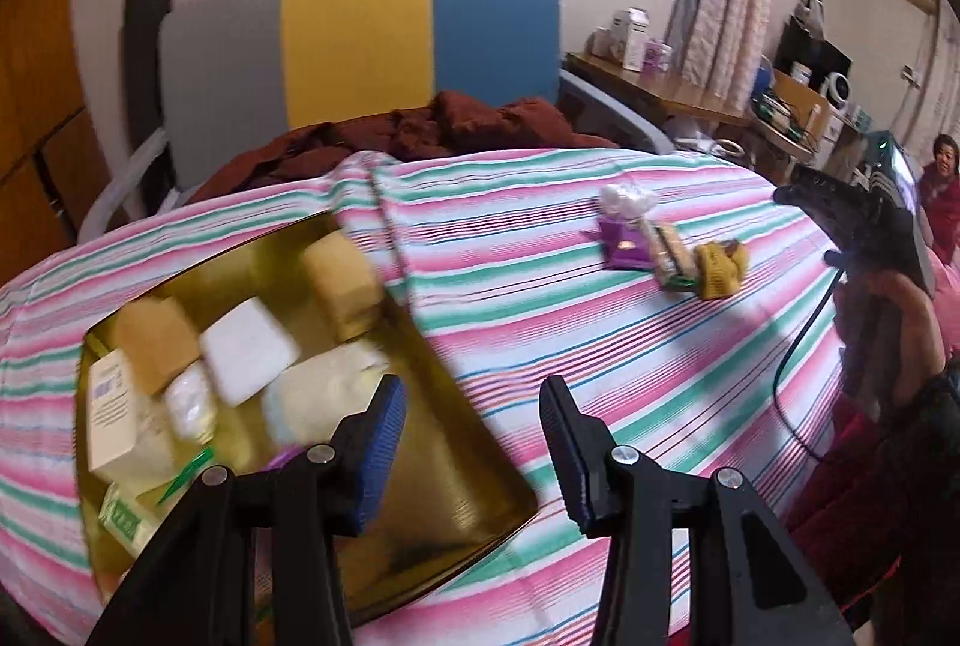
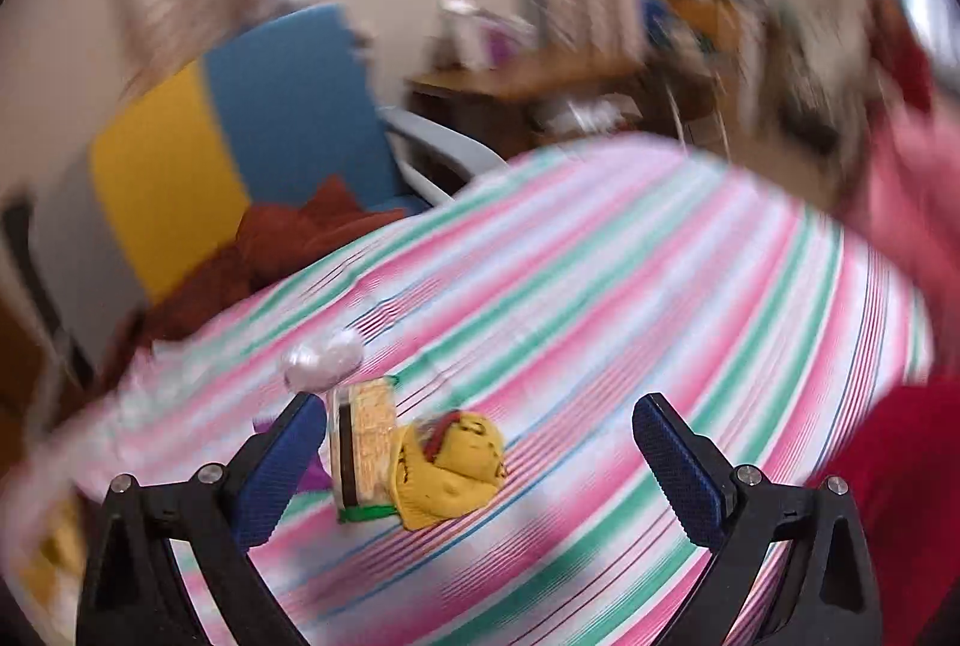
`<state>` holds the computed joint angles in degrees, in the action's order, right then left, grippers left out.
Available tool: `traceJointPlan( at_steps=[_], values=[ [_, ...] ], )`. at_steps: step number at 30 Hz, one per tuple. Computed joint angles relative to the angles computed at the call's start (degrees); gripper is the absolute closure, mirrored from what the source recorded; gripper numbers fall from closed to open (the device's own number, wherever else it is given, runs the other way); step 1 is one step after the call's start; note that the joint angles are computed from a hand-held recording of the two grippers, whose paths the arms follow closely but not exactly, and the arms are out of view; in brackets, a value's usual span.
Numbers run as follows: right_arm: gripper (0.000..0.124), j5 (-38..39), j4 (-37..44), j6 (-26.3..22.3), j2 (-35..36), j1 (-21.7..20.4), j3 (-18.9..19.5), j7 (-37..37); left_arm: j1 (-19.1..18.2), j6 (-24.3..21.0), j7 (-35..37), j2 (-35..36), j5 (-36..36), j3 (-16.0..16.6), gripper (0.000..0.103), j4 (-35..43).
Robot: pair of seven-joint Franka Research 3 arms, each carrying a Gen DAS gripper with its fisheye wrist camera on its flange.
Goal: Organize objects
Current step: 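Grasp the purple snack packet with the left tool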
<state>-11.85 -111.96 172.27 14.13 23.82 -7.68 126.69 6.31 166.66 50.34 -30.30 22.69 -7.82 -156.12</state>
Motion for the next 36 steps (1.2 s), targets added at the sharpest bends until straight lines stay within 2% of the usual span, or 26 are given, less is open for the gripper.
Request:
traceJointPlan(
  at_steps=[1,5,15,18,23,28,34,36],
  values=[
    [0.021,3.27,-0.08,-0.07,0.0,-2.39,2.31,-1.76,-0.68,0.24,0.32,1.51,-0.46,0.23,0.056,1.17],
    [0.021,12.75,1.34,-3.34,0.82,-6.9,7.29,-9.29,-3.67,0.99,2.73,8.9,-2.63,1.29,0.056,7.13],
    [0.021,28.59,2.23,-5.23,1.72,-10.53,12.49,-22.57,-5.67,-0.2,5.43,24.21,-3.64,0.94,0.056,20.66],
    [0.021,32.03,1.84,-4.5,1.48,-10.52,12.98,-24.98,-6.61,0.0,8.42,29.14,-5.93,1.36,0.056,25.29],
    [0.021,38.93,1.73,-3.99,1.02,-11.74,15.13,-31.35,-6.94,-0.18,7.43,35.97,-3.02,1.66,0.056,32.43],
    [0.021,45.69,2.59,-5.16,1.28,-12.81,16.77,-37.86,-5.84,-1.89,13.22,43.23,-9.2,0.03,0.056,39.57],
    [0.021,49.98,3.82,-7.52,1.94,-12.62,16.49,-41.17,-6.96,-4.84,13.33,49.92,-9.47,0.92,0.056,47.16],
    [0.021,49.35,3.94,-7.65,2.08,-11.69,15.63,-40.51,-7.22,-5.02,13.48,51.78,-9.02,1.01,0.056,49.36]
  ],
)
